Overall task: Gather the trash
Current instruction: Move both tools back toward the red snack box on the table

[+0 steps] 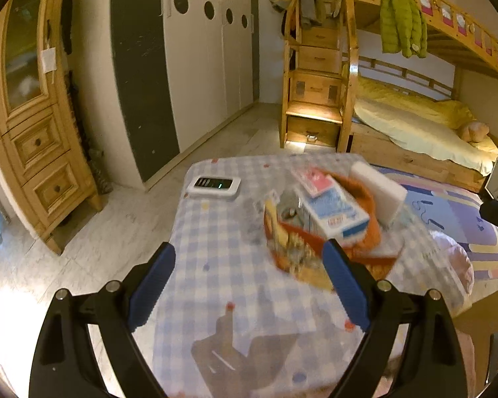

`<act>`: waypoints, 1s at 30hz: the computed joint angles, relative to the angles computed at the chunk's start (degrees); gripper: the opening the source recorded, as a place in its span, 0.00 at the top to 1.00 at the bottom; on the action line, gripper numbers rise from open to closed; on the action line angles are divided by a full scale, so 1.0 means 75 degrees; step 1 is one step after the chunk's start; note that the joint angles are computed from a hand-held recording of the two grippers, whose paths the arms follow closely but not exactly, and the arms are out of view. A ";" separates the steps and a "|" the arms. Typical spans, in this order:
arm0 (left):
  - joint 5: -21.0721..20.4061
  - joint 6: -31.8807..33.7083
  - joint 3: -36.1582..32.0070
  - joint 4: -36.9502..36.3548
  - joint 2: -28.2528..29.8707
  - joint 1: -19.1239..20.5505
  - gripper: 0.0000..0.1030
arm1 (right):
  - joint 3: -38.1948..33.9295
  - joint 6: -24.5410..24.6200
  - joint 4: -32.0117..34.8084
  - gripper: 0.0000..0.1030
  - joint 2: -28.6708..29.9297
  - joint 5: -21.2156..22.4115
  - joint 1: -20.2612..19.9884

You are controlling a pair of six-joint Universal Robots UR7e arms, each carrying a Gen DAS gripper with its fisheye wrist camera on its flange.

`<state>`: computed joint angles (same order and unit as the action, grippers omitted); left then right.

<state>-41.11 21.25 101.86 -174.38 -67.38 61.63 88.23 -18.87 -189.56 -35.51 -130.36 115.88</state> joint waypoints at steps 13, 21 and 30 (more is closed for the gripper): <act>-0.0973 0.0305 -0.1353 0.0538 0.0898 0.0625 0.34 | -0.1103 0.0331 0.0760 0.55 0.0566 0.0559 -0.0392; -0.0804 0.0157 -0.1312 0.0553 0.0879 0.0513 0.34 | -0.0951 0.0363 0.1369 0.55 0.0397 0.1275 -0.0419; -0.0381 -0.0388 -0.0547 0.0451 0.0249 0.0605 0.34 | -0.1124 -0.0183 0.2217 0.49 0.0691 0.1795 -0.0095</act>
<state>-43.97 18.34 97.76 -171.00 -65.52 66.17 79.79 -20.25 -172.93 -30.32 -116.90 115.17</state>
